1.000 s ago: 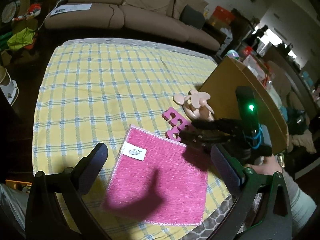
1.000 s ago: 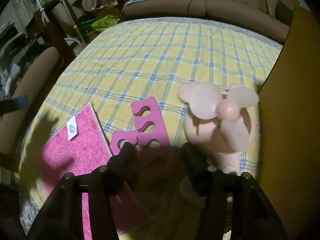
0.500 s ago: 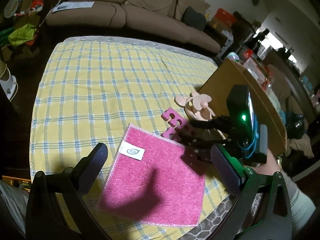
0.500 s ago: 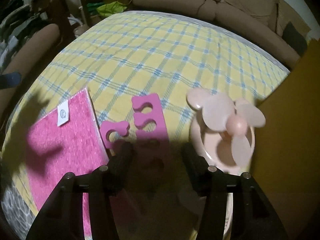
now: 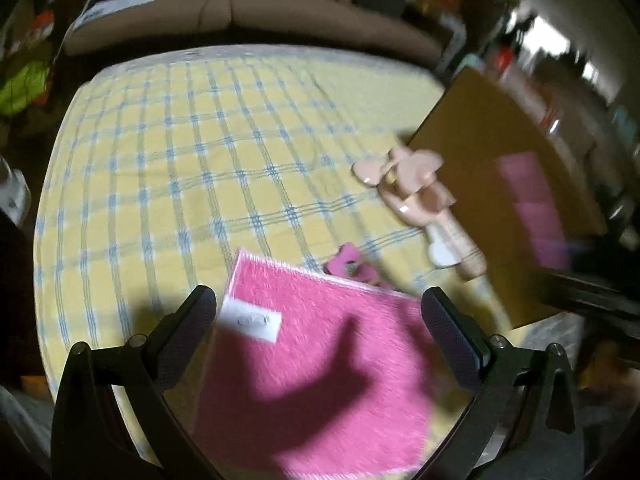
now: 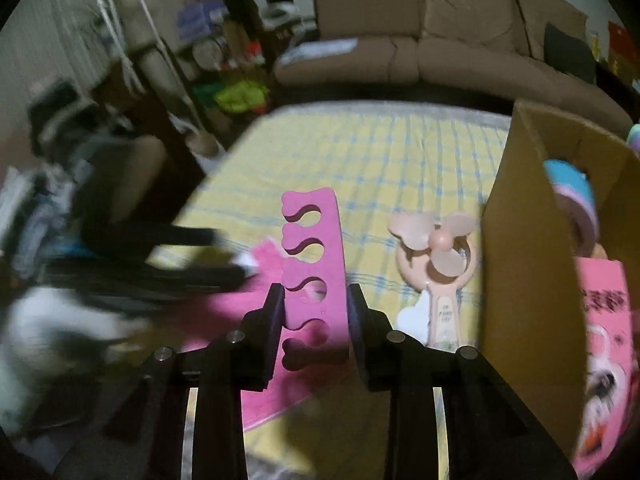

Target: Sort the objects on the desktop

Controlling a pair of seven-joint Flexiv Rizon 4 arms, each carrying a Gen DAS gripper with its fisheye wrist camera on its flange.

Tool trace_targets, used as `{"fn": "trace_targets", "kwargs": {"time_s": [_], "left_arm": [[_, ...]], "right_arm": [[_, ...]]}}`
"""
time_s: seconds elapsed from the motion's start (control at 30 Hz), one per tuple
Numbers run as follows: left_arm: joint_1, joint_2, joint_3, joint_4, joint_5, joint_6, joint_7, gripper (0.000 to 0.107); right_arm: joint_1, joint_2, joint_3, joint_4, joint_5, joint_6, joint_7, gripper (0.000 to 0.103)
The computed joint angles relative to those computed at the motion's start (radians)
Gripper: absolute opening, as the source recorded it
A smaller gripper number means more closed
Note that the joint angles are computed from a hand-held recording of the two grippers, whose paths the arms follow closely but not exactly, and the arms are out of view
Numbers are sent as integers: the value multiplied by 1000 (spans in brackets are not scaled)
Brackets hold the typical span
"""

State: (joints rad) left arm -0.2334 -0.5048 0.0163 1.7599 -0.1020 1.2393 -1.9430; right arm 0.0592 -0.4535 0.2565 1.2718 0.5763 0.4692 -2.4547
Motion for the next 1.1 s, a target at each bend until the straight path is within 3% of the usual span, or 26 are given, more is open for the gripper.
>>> {"fn": "trace_targets", "kwargs": {"time_s": [0.07, 0.13, 0.2, 0.33, 0.4, 0.53, 0.67, 0.77, 0.8, 0.9, 0.97, 1.03, 1.1], "left_arm": [[-7, -47, 6, -98, 15, -119, 21, 100], [-15, -99, 16, -206, 36, -251, 30, 85], [-23, -147, 30, -305, 67, -367, 28, 79], [-17, -202, 23, -424, 90, -533, 41, 80], [-12, -204, 16, -431, 89, -549, 35, 79], [-2, -206, -16, -420, 58, -537, 50, 62], [14, -207, -66, -399, -11, -477, 92, 52], [22, -214, -96, -374, -68, -401, 119, 31], [21, -214, -103, -364, -83, -377, 127, 28], [-4, -207, -74, -360, -69, -374, 118, 29], [-16, -203, -47, -374, -44, -423, 100, 40], [-22, -193, -41, -373, -30, -438, 95, 66], [-43, -196, -19, -400, 16, -480, 87, 71]], "right_arm": [[-41, 35, 10, 5, 42, -45, -26, 31], [-69, 50, 5, -2, 84, -85, -42, 31], [-80, 42, -3, -31, 114, -130, -36, 31], [-86, 19, -17, -64, 138, -156, -27, 31], [-101, 15, -20, -74, 149, -177, -25, 31], [-115, -4, -25, -105, 155, -206, -15, 31], [-139, -18, -20, -134, 183, -236, 6, 31], [-148, -13, -19, -133, 191, -237, 1, 31], [-151, -14, -19, -135, 194, -238, -1, 31], [-156, -11, -19, -135, 203, -239, 0, 32], [-159, -7, -19, -132, 208, -237, -2, 31], [-160, -7, -20, -132, 209, -241, -4, 32], [-159, -10, -22, -135, 206, -246, -5, 32]]}}
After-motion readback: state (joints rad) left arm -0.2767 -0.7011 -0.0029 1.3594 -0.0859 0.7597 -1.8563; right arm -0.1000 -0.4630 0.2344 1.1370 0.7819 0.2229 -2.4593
